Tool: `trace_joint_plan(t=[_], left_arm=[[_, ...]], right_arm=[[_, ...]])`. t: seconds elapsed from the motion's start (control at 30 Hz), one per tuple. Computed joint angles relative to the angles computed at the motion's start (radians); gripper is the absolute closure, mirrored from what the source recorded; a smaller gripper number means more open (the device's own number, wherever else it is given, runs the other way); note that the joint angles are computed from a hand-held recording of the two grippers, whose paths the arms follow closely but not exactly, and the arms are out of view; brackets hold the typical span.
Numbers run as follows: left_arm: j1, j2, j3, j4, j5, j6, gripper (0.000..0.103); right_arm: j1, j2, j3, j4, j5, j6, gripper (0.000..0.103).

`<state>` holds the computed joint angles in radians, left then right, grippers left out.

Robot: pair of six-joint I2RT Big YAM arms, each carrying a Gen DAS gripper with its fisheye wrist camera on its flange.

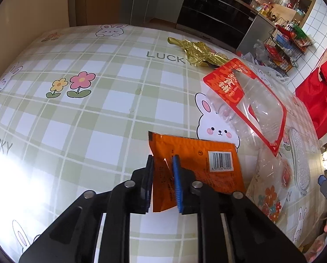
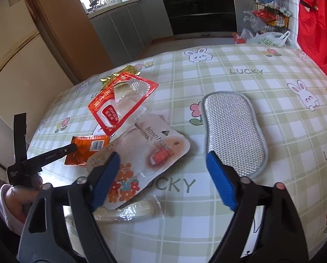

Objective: Collect trash
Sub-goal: 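Reach the left tool to the orange snack packet and grasp it, then lift the orange packet with the left tool while the right tool grasps the red-edged clear packet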

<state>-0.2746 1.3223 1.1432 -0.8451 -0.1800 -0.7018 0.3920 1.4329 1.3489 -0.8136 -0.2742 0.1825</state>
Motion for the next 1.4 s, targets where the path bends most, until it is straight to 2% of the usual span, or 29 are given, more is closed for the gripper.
trace_joint_plan(t=[0.03, 0.07, 0.2, 0.27, 0.37, 0.43, 0.53, 0.63, 0.87, 0.93, 0.97, 1.03, 1.1, 1.2, 1.4], left_arm=[[0.002, -0.019, -0.017, 0.018, 0.002, -0.002, 0.093], [0.004, -0.036, -0.032, 0.031, -0.002, -0.008, 0.102], [0.022, -0.108, -0.091, 0.093, 0.016, -0.033, 0.102], [0.03, -0.152, -0.115, 0.111, 0.003, -0.041, 0.102], [0.043, -0.208, -0.136, 0.125, -0.013, -0.045, 0.102], [0.051, -0.24, -0.141, 0.127, -0.029, -0.05, 0.102], [0.054, -0.286, -0.143, 0.123, -0.064, -0.046, 0.103], [0.056, -0.32, -0.141, 0.119, -0.077, -0.03, 0.103], [0.044, -0.348, -0.122, 0.103, -0.109, -0.013, 0.103], [0.043, -0.349, -0.123, 0.103, -0.106, -0.011, 0.103], [0.043, -0.352, -0.123, 0.102, -0.106, -0.013, 0.102], [0.043, -0.358, -0.126, 0.101, -0.109, -0.016, 0.103], [0.039, -0.362, -0.127, 0.1, -0.114, -0.02, 0.103], [0.032, -0.371, -0.124, 0.092, -0.126, -0.019, 0.103], [0.005, -0.396, -0.117, 0.068, -0.151, -0.033, 0.103]], right_arm=[[0.001, 0.004, 0.004, -0.001, -0.007, 0.0, 0.026], [0.0, 0.009, 0.01, 0.001, -0.018, -0.003, 0.028], [-0.007, 0.039, 0.043, 0.003, -0.06, -0.008, 0.042], [-0.015, 0.069, 0.077, -0.003, -0.094, -0.002, 0.045], [-0.023, 0.129, 0.141, -0.01, -0.147, 0.001, 0.053], [-0.034, 0.172, 0.177, 0.008, -0.223, 0.032, 0.057], [-0.033, 0.239, 0.248, 0.001, -0.247, 0.064, 0.063], [-0.027, 0.312, 0.32, -0.012, -0.254, 0.117, 0.064], [-0.014, 0.397, 0.388, -0.001, -0.258, 0.264, 0.064], [-0.011, 0.413, 0.406, -0.01, -0.263, 0.292, 0.072], [-0.011, 0.419, 0.413, -0.017, -0.265, 0.3, 0.079], [-0.009, 0.409, 0.403, -0.001, -0.265, 0.316, 0.084], [-0.003, 0.387, 0.392, 0.009, -0.255, 0.29, 0.087], [0.012, 0.361, 0.395, 0.008, -0.193, 0.234, 0.087], [0.03, 0.272, 0.353, 0.05, -0.132, 0.186, 0.088]])
